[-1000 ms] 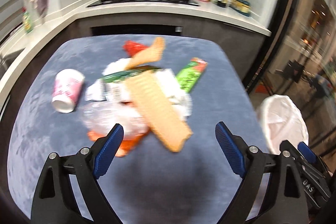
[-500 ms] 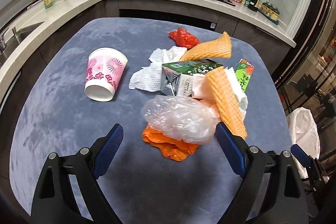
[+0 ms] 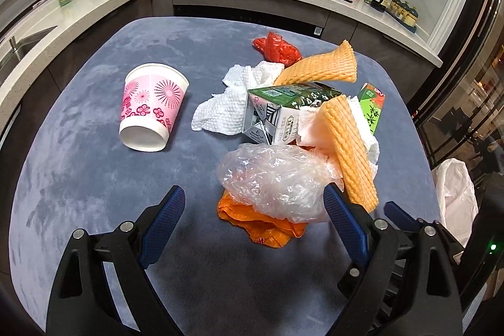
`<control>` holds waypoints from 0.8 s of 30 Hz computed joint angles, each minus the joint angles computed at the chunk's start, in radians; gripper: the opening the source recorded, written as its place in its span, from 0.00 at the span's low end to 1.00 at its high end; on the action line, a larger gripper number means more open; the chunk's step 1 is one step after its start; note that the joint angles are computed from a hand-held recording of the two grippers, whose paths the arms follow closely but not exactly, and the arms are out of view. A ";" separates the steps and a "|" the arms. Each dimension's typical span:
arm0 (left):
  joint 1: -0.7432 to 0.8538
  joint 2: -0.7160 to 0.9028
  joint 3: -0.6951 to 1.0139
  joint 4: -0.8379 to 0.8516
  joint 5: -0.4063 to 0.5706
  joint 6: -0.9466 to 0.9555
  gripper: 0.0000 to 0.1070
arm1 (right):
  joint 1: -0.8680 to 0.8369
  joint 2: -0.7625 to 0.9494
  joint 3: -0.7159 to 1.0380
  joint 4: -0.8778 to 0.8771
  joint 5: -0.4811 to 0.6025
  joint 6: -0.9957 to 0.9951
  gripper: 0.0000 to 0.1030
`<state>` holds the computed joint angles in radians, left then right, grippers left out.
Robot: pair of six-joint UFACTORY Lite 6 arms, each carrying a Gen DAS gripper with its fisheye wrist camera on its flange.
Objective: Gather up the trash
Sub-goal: 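Grasp the orange foam mesh sleeve with the right gripper while the left gripper grasps the clear plastic bag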
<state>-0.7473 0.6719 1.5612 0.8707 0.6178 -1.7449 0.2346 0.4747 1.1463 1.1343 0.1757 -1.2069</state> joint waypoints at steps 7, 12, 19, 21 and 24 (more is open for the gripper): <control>0.007 0.059 0.077 -0.024 -0.014 0.051 0.79 | -0.004 0.017 0.022 -0.036 0.019 0.032 0.23; 0.002 0.095 0.134 -0.044 -0.011 0.095 0.66 | -0.032 -0.008 0.008 0.020 0.042 -0.035 0.17; -0.019 0.125 0.196 -0.073 0.009 0.144 0.36 | -0.088 -0.077 -0.027 0.104 0.073 -0.117 0.10; -0.031 0.132 0.215 -0.068 0.026 0.147 0.29 | -0.105 -0.103 -0.047 0.141 0.079 -0.155 0.10; -0.054 0.139 0.247 -0.058 0.055 0.150 0.20 | -0.144 -0.153 -0.080 0.187 0.095 -0.205 0.10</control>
